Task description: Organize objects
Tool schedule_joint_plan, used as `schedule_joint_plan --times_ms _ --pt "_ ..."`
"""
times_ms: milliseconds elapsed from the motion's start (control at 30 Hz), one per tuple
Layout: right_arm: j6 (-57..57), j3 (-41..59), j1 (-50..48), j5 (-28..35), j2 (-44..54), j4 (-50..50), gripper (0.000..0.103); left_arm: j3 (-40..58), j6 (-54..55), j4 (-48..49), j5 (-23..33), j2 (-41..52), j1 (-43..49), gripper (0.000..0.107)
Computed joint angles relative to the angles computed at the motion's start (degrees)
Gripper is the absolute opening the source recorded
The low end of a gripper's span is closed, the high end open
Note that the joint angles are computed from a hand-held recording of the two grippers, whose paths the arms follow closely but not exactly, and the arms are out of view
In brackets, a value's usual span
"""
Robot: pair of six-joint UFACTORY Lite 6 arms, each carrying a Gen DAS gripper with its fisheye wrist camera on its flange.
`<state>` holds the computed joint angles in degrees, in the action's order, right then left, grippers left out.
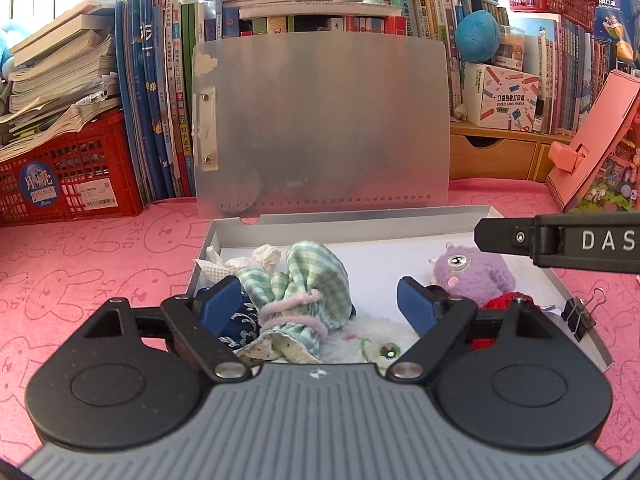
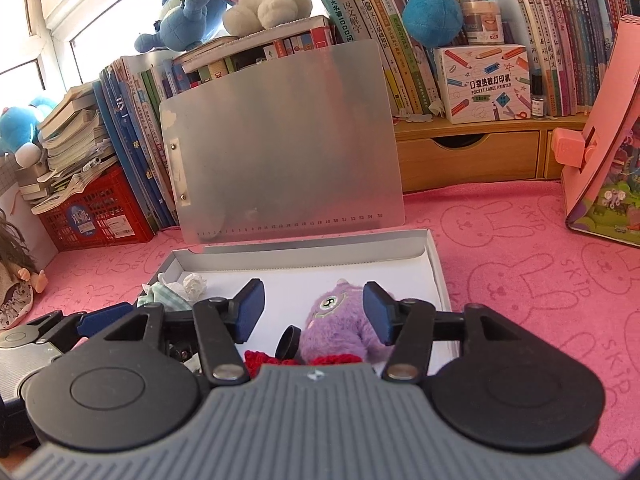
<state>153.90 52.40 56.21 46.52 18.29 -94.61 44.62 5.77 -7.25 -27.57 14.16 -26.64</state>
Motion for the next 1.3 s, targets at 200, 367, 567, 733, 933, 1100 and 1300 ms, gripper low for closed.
schedule_joint_plan --times_ms 200,367,567,733,933,1100,1300 --pt "-3.7 -1.8 3.8 4.2 -3.2 5.3 0.082 -4.2 4.9 -4.9 -0.5 -5.2 -1.9 0.098" --pt "-6.0 -4.6 7.4 8.2 -6.9 9.5 0.089 -8.4 4.6 -5.3 0.3 -11.2 -2.3 0.101" --pt "-6.7 -7.2 12.4 12.4 -9.7 13.4 0.094 -13.7 8.6 -10.9 1.5 -18.7 -4.5 0.103" --pt "-7.3 -7.1 16.8 15.8 -9.6 16.0 0.1 -19.4 15.4 -19.2 -0.7 -25.2 -7.9 0.103" --pt "-8.1 -5.9 20.7 18.4 -8.3 19.0 0.103 -25.3 20.2 -23.3 -1.2 -32.6 -10.7 0.103" --pt "-7.6 -5.5 23.0 19.1 -7.4 20.6 0.103 -28.5 22.5 -26.6 0.5 -37.6 -12.1 0.103" --pt "-6.1 -5.1 25.8 20.6 -5.9 22.4 0.103 -31.4 25.4 -29.4 2.9 -42.1 -13.0 0.103"
